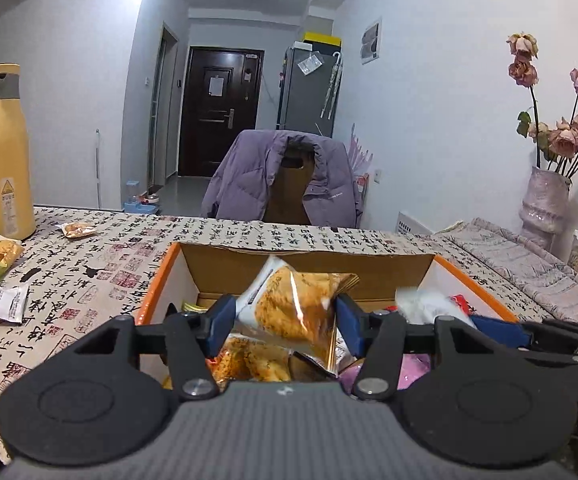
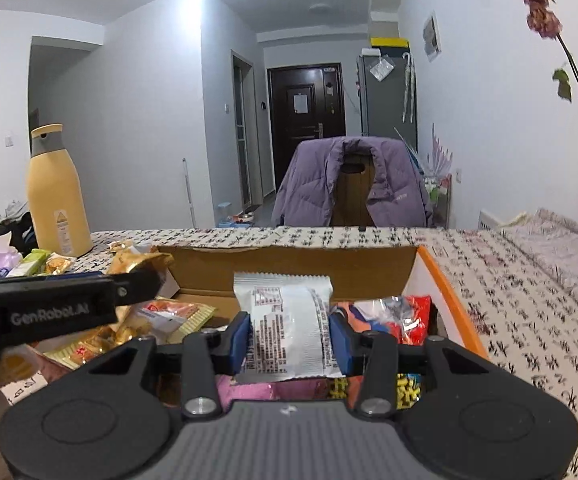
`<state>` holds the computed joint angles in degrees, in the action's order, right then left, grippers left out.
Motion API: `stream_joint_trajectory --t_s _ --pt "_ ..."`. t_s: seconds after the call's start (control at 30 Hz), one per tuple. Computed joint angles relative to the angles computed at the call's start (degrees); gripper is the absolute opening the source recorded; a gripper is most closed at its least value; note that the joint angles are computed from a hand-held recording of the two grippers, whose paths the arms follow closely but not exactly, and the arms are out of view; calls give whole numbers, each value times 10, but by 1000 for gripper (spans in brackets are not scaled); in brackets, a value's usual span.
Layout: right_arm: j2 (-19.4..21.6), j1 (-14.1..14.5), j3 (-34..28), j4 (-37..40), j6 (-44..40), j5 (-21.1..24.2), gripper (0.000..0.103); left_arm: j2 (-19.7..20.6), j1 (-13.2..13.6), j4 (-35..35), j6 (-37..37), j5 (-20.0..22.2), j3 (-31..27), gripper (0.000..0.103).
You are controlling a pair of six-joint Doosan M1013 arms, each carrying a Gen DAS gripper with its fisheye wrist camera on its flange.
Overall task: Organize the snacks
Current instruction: 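Carry the cracker bag and sachet into the orange box and open both grippers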
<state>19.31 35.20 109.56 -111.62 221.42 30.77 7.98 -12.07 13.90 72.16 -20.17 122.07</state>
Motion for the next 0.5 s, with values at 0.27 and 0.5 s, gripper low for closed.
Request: stream_joint_trajectory --t_s 0.27,0.5 --pt "-6 2 14 -32 57 27 103 -10 2 -73 48 -74 25 103" --pt "-4 4 15 -30 54 38 103 -11 2 -84 52 -71 24 103"
